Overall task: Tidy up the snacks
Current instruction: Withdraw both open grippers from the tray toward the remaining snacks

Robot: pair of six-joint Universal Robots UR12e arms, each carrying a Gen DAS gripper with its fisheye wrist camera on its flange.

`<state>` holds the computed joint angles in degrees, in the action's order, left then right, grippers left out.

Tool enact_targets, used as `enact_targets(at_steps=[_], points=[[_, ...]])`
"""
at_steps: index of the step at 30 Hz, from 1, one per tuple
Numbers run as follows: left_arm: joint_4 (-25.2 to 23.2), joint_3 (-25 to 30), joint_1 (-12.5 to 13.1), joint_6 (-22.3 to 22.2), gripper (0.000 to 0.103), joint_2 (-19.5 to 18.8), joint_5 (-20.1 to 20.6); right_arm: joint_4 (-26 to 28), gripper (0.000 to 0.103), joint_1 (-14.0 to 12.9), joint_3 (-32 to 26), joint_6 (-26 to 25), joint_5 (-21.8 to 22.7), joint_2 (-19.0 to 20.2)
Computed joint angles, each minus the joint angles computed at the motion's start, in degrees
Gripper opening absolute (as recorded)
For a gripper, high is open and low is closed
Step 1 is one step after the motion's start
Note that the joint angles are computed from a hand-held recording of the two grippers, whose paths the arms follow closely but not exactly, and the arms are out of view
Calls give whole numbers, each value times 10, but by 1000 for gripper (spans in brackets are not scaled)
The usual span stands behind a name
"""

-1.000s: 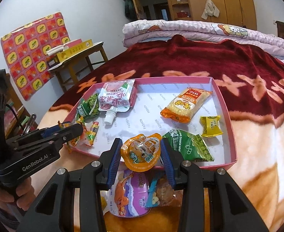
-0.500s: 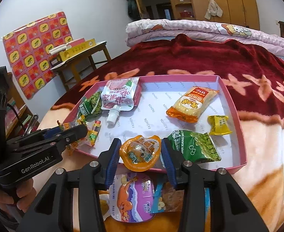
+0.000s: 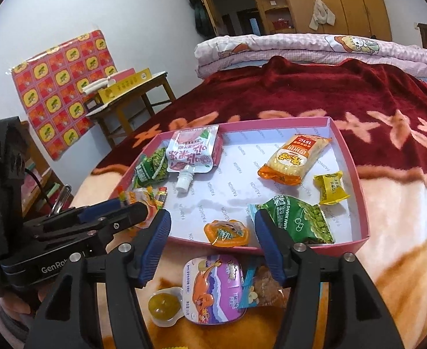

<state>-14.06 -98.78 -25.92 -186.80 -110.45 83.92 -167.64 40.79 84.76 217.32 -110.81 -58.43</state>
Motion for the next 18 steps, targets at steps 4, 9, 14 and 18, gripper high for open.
enact_targets(at_steps=[4, 9, 14, 18], points=[[3, -5, 0, 1, 43, 8, -5, -11, 62, 2, 8, 7, -2, -5], [4, -13, 1, -1, 43, 18, -13, -8, 62, 5, 19, 19, -4, -15], [4, -22, -2, 4, 43, 27, -16, 1, 62, 9, 32, 30, -12, -25], [1, -29, -4, 8, 43, 33, -27, 11, 62, 13, 41, 39, -16, -34]])
